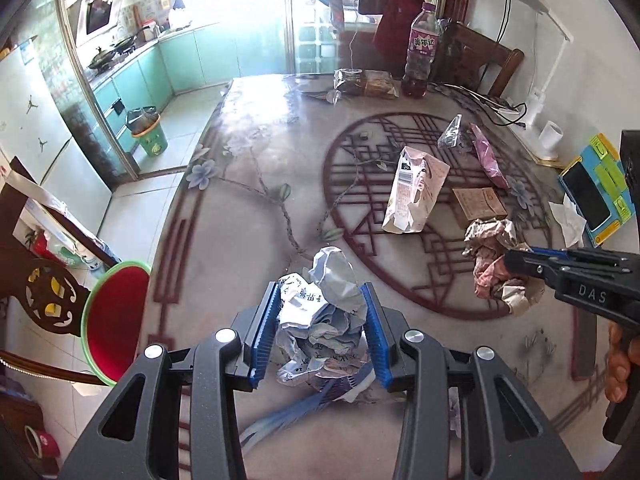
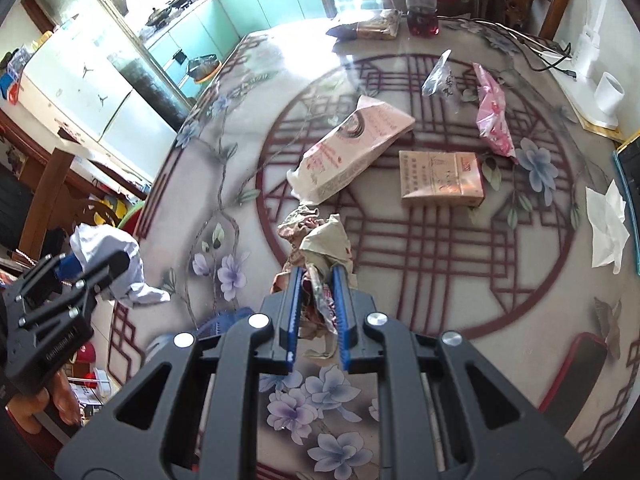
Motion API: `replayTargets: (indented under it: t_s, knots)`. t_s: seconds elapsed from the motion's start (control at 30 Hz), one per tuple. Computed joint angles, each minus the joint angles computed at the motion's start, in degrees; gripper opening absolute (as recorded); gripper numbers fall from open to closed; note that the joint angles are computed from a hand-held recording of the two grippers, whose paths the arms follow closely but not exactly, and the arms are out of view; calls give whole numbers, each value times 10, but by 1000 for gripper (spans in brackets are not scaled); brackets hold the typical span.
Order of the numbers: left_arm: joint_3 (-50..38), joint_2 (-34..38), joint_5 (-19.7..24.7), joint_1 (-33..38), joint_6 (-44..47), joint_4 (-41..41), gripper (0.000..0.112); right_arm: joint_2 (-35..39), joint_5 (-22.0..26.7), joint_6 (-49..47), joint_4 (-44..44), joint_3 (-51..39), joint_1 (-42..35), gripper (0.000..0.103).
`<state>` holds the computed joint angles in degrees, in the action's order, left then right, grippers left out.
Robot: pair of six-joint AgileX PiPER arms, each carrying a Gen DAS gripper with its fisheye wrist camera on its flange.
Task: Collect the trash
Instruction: 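Grasp crumpled white paper with the left tool while the right tool grasps crumpled brown paper, then carry both crumpled papers over the red bucket with both tools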
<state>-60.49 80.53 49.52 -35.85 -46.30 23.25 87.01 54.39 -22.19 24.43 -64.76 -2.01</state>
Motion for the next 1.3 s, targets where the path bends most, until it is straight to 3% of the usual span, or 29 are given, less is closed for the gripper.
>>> replayTargets:
  t_s: [0.4,0.67,0.83,0.93,1.3]
  knots:
    - [67,-48,-41,78,74,-57,39,-4,-17,88,-54,25,72,16]
    - [82,-70,-58,165,185,-111,39,-18,-34,172,-81,21,140,16]
    - [84,-78,-59,186,207,-71,39,-18,-40,237,-107,8,183,16]
    - [84,-84,-69,242,293,-137,39,-13,-46,275,-123,-5,213,16]
    - [89,-79,-88,405,509,-264,39,34,-61,399,-184,-84,325,16]
